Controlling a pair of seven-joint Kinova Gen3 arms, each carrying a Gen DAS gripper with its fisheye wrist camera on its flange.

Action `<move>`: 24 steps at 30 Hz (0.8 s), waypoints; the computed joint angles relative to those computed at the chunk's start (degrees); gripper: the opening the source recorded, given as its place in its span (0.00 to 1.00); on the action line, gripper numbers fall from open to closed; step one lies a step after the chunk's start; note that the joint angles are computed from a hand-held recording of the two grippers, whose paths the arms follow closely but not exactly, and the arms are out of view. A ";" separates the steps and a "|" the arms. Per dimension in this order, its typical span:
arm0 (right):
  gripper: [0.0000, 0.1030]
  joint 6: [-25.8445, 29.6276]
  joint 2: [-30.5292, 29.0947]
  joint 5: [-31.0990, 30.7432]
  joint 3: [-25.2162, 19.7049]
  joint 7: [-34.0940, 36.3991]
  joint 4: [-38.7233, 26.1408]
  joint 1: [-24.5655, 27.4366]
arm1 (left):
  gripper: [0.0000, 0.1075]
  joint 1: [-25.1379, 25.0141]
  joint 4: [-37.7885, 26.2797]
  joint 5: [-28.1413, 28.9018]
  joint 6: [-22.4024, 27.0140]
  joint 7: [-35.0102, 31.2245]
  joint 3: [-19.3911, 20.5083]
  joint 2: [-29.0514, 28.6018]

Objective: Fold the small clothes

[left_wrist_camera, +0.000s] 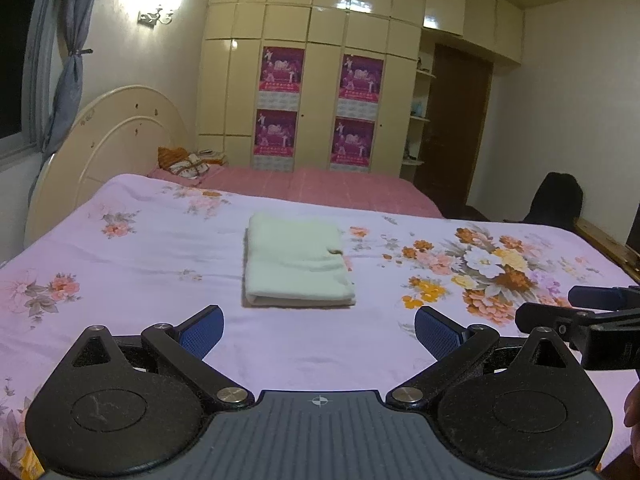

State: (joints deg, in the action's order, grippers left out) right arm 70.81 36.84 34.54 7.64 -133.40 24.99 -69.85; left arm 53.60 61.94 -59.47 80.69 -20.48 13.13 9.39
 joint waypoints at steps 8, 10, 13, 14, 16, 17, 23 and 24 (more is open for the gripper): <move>0.99 -0.86 -2.00 2.19 -0.07 -2.76 3.65 -1.17 | 0.94 1.82 -1.40 -1.34 0.95 -0.43 0.06 0.74; 0.99 -0.94 -2.15 2.43 -0.35 -2.85 3.95 -1.10 | 0.94 2.04 -1.68 -1.43 0.89 -0.90 -0.13 0.81; 0.99 -1.18 -2.45 3.00 -0.47 -3.56 4.62 -1.27 | 0.94 2.26 -2.19 -1.43 0.95 -1.62 -0.43 0.98; 0.99 -1.18 -2.50 3.07 -0.61 -3.52 4.69 -1.21 | 0.94 2.28 -2.25 -1.39 0.88 -1.78 -0.52 0.95; 0.99 -1.28 -2.71 3.47 -0.62 -3.81 5.11 -1.39 | 0.94 2.52 -2.54 -1.50 1.03 -1.90 -0.63 1.13; 0.99 -1.28 -2.77 3.61 -0.68 -3.90 5.18 -1.42 | 0.94 2.66 -2.68 -1.56 1.06 -2.03 -0.68 1.23; 0.99 -1.29 -2.91 4.15 -0.96 -4.34 5.43 -1.56 | 0.94 2.89 -3.17 -1.50 0.87 -2.59 -1.31 1.49; 0.99 -0.82 -2.58 4.09 -1.02 -4.07 4.60 -1.55 | 0.94 2.91 -3.27 -1.55 0.91 -2.70 -1.37 1.52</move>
